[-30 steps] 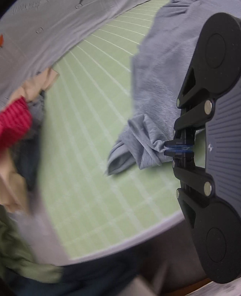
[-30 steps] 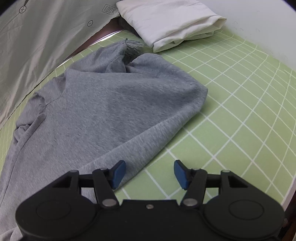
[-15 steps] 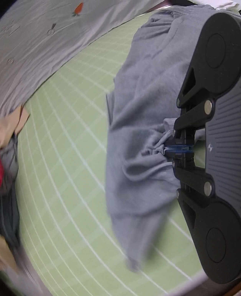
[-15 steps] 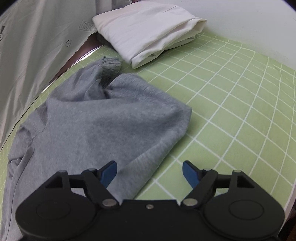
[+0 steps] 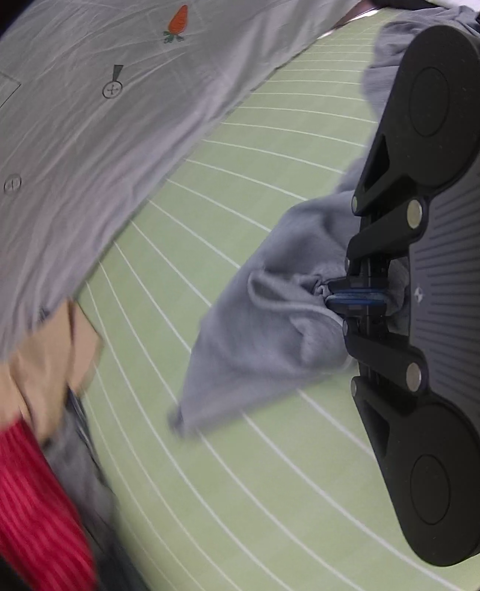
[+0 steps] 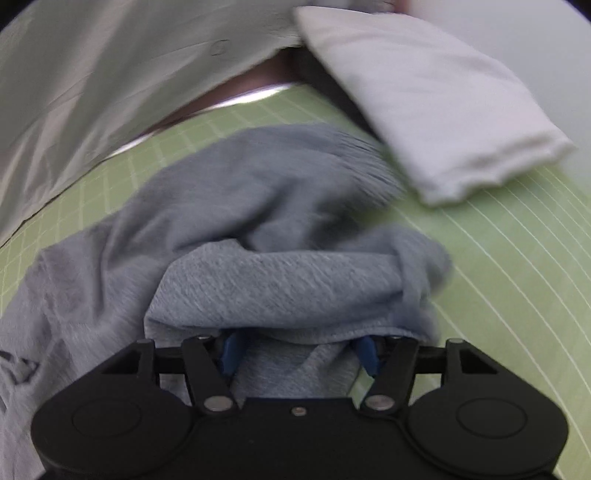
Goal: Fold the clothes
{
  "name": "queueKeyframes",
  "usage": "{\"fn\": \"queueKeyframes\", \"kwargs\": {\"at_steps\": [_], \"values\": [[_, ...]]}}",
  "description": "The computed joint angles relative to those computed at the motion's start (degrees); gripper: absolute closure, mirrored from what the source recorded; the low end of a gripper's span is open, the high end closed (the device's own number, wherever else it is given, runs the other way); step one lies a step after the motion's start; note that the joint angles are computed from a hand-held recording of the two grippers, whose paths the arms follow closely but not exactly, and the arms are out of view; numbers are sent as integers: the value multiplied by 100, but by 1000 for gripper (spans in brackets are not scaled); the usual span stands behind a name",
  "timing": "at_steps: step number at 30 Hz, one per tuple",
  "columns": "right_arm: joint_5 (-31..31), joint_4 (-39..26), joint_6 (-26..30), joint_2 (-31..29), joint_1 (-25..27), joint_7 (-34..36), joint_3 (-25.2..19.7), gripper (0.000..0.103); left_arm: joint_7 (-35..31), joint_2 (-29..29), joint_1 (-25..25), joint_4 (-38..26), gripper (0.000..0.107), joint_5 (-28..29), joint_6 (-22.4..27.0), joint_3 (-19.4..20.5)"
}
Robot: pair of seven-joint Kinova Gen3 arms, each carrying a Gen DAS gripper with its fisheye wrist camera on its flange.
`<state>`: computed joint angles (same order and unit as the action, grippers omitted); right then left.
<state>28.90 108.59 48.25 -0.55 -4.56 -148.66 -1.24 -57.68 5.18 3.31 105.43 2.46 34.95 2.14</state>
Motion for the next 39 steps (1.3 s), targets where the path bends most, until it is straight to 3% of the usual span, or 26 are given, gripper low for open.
{"fn": "queueKeyframes", "kwargs": {"at_steps": [2,3,4,7,10,13,17,22,26,29,32,34,36,37,39], "values": [[-27,-223,-157,229,-8,202,-28,47,25,320,27,-370,104,-65,17,9],[-51,-348,-220,349,-9,307,-43,58,42,413,39,-533,104,-103,116,-5],[-4,-413,-319,418,-111,355,29,76,87,453,52,-640,104,-149,201,-33],[136,-323,-359,227,-250,87,31,93,193,353,11,-677,105,-225,298,-128],[444,146,-269,-344,-211,-351,-134,95,556,-86,-45,-335,105,-561,359,-275],[592,657,81,-1057,-49,-690,-429,96,655,-701,-324,105,105,-750,514,-362],[277,1139,441,-1949,292,-611,-527,96,345,-1501,-802,601,105,-759,760,-554],[-140,1324,864,-2747,646,-628,-1027,96,-434,-2385,-1271,1006,105,-465,1033,-986],[-523,1228,1210,-3335,825,-583,-1488,96,-1080,-3111,-1532,1198,105,-547,1229,-1189],[-925,1270,1534,-3474,763,-379,-1658,96,-1323,-3331,-1821,1387,105,-635,1434,-1414],[-1301,1326,1785,-3515,733,-298,-1839,94,-1751,-3204,-1916,1486,104,-446,1696,-1982],[-1521,1357,1891,-3561,674,-359,-1915,86,-2096,-3238,-1951,1534,95,-192,1801,-2365],[-1610,1335,1967,-3633,737,-527,-2076,67,-2477,-3312,-1931,1585,69,36,1776,-2638],[-1639,1331,1967,-3664,757,-585,-2140,61,-2640,-3314,-1929,1594,64,115,1757,-2698],[-1688,1307,1989,-3697,825,-649,-2272,59,-2863,-3232,-1976,1586,50,207,1730,-2690]]}}
